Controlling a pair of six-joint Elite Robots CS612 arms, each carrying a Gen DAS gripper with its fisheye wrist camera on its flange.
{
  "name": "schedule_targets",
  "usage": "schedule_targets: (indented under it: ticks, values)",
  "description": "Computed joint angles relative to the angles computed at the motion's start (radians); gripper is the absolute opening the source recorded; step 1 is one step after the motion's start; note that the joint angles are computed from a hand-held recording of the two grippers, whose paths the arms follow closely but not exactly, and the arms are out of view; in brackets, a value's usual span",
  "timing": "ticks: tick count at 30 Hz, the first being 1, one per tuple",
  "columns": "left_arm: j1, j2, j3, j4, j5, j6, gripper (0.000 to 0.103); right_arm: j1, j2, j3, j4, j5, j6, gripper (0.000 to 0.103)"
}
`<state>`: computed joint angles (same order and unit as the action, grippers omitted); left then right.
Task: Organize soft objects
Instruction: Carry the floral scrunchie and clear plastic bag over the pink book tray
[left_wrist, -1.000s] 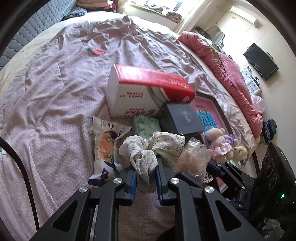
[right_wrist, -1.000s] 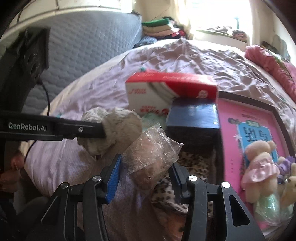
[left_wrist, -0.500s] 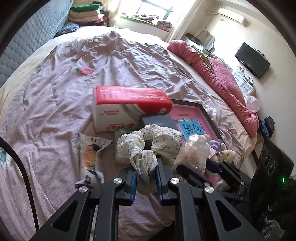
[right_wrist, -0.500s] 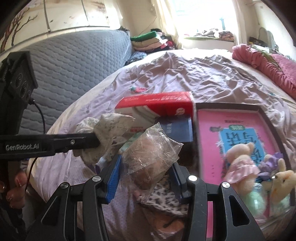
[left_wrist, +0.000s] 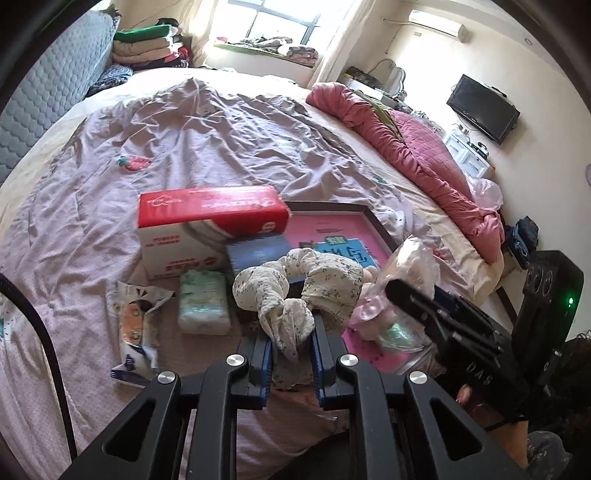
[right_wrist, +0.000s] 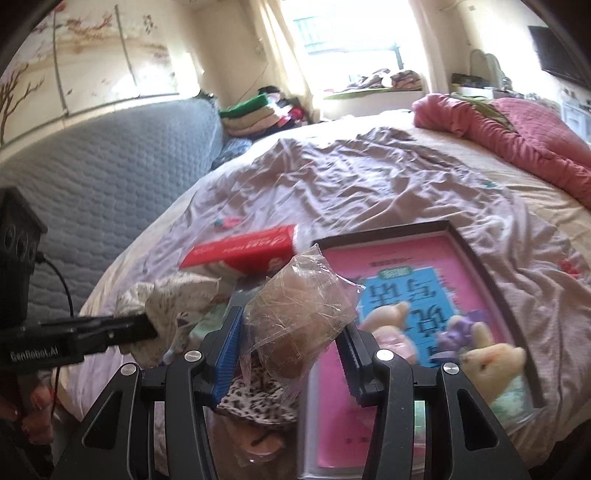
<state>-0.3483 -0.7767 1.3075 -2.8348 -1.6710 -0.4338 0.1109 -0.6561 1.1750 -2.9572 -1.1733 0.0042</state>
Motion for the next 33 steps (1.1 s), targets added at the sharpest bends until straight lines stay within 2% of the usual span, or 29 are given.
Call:
schedule_targets:
  ticks: [18, 24, 33]
  values:
    - [-0.064, 0.017, -0.051, 0.097, 0.025, 0.09, 0.018, -0.072, -0.046, 0.073, -0.102, 0.024, 0.121, 0.05]
    - [-0.082, 0.034, -0.076, 0.146, 0.026, 0.118, 0.018, -0.08, -0.043, 0.073, -0.096, 0.032, 0.13, 0.05]
    - [-0.099, 0.065, -0.113, 0.206, 0.025, 0.11, 0.018, -0.084, -0.034, 0.072, -0.084, 0.047, 0.132, 0.05]
